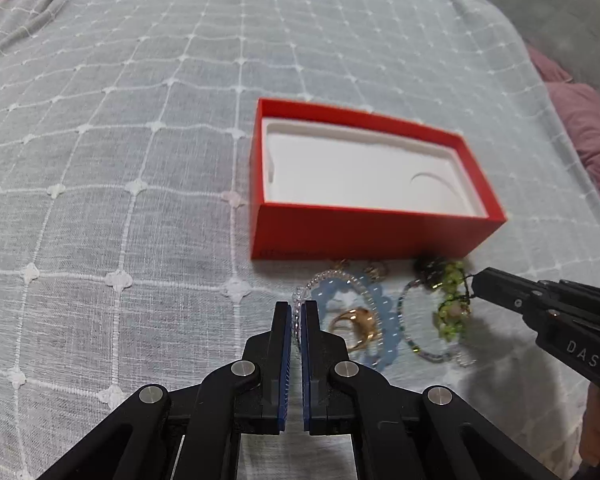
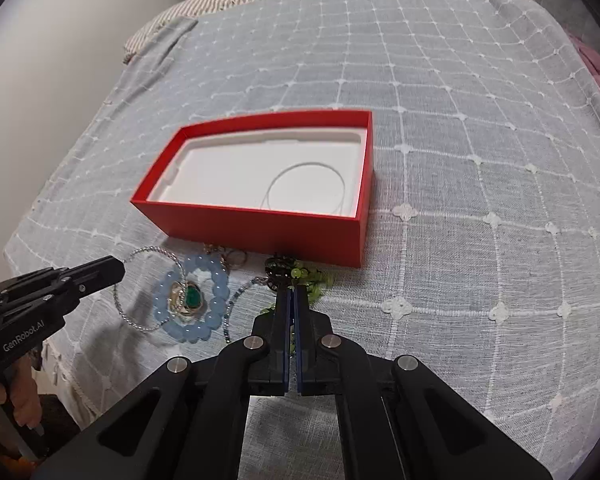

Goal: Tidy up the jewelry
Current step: 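Lift both held bracelets and carry them over the red box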

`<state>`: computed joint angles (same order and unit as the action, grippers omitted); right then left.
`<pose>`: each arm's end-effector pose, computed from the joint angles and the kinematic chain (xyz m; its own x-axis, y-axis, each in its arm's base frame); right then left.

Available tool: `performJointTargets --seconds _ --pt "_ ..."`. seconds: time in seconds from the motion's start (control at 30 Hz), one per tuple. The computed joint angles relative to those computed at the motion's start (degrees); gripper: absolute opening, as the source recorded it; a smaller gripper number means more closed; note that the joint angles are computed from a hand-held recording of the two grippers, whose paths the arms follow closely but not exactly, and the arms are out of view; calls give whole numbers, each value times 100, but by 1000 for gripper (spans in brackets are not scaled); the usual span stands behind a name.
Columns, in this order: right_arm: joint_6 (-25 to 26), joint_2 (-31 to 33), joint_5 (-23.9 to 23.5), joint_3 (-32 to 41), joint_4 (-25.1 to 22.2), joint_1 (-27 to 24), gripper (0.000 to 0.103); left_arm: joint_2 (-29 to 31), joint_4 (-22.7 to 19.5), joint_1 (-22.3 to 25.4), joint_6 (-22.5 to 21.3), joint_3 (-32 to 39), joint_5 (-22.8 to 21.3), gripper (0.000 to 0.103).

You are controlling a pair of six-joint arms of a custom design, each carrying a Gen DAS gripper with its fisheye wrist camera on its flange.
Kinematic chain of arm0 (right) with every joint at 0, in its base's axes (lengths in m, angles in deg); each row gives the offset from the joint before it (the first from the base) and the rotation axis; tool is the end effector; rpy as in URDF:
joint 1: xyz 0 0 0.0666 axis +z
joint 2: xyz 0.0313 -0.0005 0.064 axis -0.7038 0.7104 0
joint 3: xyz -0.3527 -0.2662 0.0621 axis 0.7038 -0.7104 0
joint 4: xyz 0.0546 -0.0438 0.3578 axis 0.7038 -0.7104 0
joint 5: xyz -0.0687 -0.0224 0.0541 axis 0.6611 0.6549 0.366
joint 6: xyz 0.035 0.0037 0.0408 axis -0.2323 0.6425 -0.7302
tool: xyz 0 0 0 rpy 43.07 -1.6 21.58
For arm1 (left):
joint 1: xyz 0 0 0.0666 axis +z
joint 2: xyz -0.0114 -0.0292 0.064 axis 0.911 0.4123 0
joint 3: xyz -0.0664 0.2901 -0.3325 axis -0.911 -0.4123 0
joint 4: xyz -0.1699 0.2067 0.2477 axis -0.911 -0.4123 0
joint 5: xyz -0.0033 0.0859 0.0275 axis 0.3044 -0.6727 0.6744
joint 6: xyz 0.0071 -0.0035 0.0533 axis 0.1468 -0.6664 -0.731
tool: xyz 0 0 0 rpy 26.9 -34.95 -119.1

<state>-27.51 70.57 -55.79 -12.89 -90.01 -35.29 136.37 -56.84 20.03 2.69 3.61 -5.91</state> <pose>0.3353 0.0662 0.5017 -0.8570 -0.1855 -0.4808 -0.3340 0.9104 0.2441 0.2992 -0.2941 0.5027 -0.8410 -0.1109 -0.5296 0.0189 0.9722 -0.2335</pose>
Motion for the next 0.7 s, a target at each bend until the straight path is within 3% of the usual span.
performJointTargets --seconds 0.43,0.7 --pt "0 -315 -400 338 -5 -183 1 -100 145 -206 -40 347 -338 0" --pt "-235 -308 -577 692 124 -313 1 23 691 -70 -394 651 -218 0"
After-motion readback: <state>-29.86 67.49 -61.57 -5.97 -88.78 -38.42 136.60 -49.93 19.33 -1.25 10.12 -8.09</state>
